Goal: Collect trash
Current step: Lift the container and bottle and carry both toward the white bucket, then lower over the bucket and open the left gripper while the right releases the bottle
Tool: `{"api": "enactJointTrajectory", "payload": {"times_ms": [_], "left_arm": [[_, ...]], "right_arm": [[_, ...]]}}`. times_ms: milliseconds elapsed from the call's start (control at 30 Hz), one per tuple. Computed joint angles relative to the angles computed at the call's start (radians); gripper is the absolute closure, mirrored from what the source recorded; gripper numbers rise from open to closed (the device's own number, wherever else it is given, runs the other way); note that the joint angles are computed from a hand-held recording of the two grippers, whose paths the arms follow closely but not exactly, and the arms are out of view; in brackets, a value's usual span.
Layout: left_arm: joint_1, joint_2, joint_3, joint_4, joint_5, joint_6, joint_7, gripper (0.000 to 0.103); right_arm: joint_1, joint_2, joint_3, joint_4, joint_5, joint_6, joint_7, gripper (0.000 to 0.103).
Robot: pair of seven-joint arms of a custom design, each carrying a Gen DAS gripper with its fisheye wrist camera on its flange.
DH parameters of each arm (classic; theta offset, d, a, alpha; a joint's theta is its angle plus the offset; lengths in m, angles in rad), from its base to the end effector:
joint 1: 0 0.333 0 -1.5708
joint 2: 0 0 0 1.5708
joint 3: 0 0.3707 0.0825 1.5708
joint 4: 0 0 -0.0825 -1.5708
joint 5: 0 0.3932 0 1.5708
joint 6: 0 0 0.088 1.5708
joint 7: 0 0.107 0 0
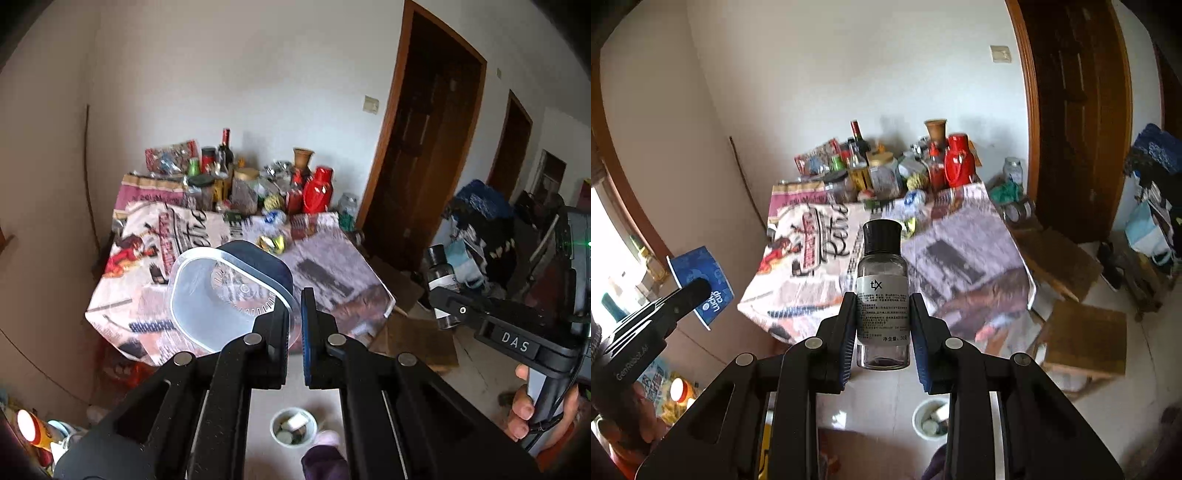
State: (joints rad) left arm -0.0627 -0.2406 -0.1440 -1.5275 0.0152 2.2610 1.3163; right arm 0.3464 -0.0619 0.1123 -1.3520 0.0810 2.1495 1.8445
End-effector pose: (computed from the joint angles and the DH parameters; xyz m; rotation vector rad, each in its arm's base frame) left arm 0.4717 -0.1167 0.9132 -1.7136 1.6624 -1.0381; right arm 0.4927 0.2513 0.8930 -1.7649 1.4807 -0.3441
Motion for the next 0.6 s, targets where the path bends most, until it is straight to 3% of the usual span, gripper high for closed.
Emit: {"api": "enactJointTrajectory", "payload": {"times_ms": [367, 600], "left_arm": [[-0.023, -0.011, -0.014, -0.070, -0.034, -0.059, -0.036, 0.098], [-0.040, 0.042, -0.042, -0.139, -0.020, -0.084, -0.142, 0.098]], "right_arm": [[-0.008, -0.054, -0.012, -0.110, 0.047, -0.073, -0.042, 0.078], [-0.029, -0.049, -0.036, -0.209, 0.113, -0.108, -0.126, 0.078]]}}
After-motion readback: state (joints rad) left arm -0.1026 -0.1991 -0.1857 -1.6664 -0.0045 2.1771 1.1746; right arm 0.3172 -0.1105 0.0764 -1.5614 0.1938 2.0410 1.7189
